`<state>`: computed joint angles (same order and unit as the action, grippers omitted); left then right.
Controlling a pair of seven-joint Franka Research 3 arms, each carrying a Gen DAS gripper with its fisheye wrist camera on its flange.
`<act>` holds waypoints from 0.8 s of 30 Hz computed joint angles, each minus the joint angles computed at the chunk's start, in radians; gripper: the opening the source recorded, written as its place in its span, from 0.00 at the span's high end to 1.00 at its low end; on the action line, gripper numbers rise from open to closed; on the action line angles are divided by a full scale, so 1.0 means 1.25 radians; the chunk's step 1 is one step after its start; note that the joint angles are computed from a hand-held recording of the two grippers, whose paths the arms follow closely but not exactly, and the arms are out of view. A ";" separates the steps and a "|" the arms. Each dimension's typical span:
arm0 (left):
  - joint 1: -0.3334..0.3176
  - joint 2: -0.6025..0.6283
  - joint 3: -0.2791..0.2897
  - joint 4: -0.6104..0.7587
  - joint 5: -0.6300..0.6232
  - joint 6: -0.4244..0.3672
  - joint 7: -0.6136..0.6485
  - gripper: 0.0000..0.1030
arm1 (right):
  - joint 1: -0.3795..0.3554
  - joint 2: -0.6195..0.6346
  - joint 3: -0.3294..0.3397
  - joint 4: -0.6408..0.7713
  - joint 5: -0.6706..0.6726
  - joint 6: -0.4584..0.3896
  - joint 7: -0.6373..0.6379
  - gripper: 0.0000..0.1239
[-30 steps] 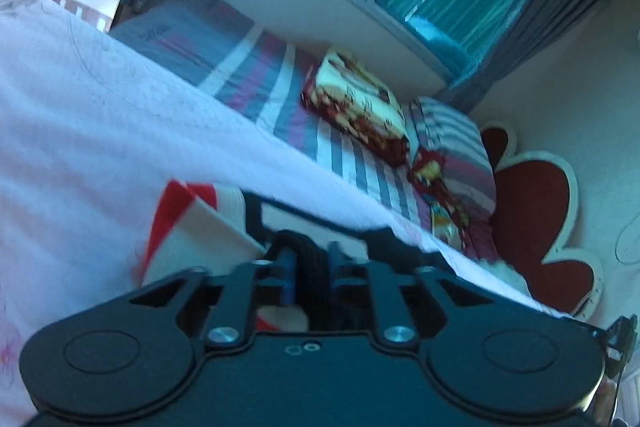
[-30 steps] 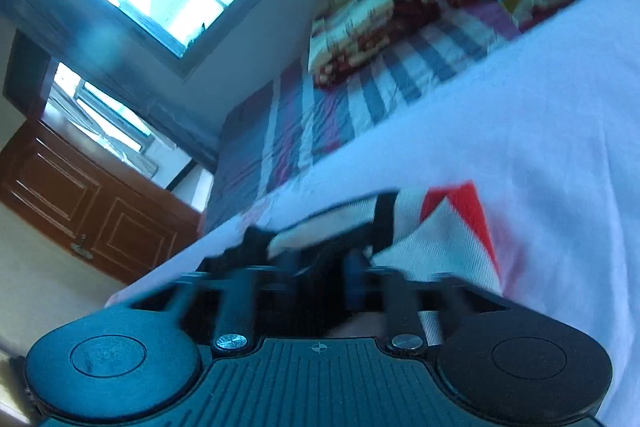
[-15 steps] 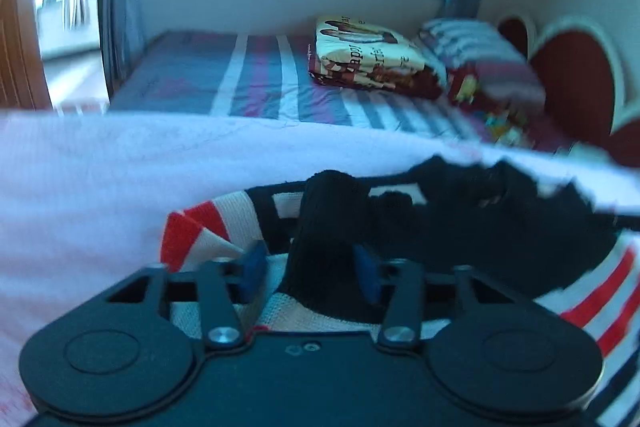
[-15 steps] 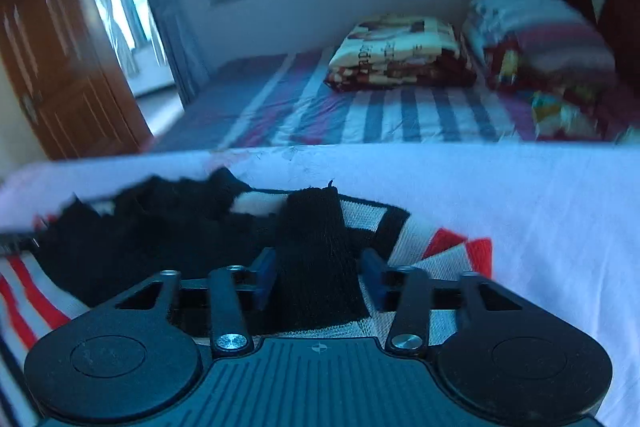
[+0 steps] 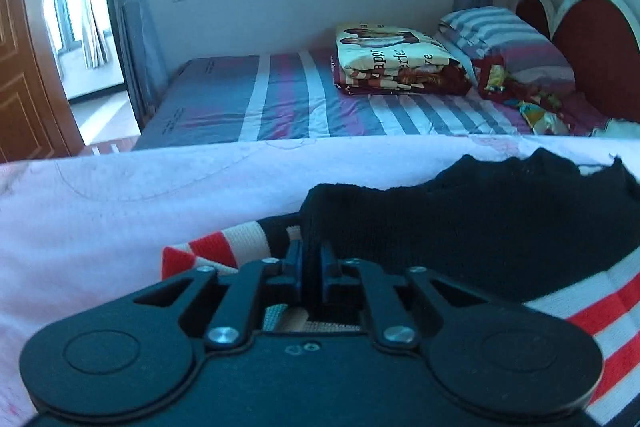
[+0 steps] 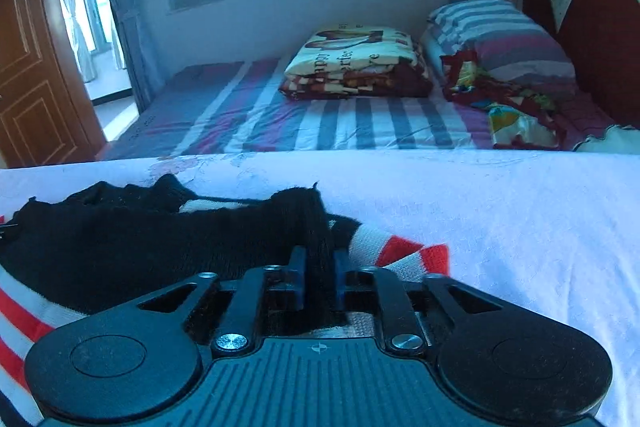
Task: Fold small clothes
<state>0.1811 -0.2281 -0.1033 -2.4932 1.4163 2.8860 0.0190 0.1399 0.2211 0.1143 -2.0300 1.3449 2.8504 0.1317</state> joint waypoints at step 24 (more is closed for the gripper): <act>-0.028 -0.173 -0.079 -0.122 -0.047 -0.009 0.043 0.40 | 0.033 -0.165 -0.028 -0.144 -0.057 -0.061 -0.003 0.70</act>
<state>0.1455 -0.4443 -0.2015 -2.6452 1.3576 2.8746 0.0727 0.1810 0.0144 0.0793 -2.2099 1.2731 2.7737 0.1283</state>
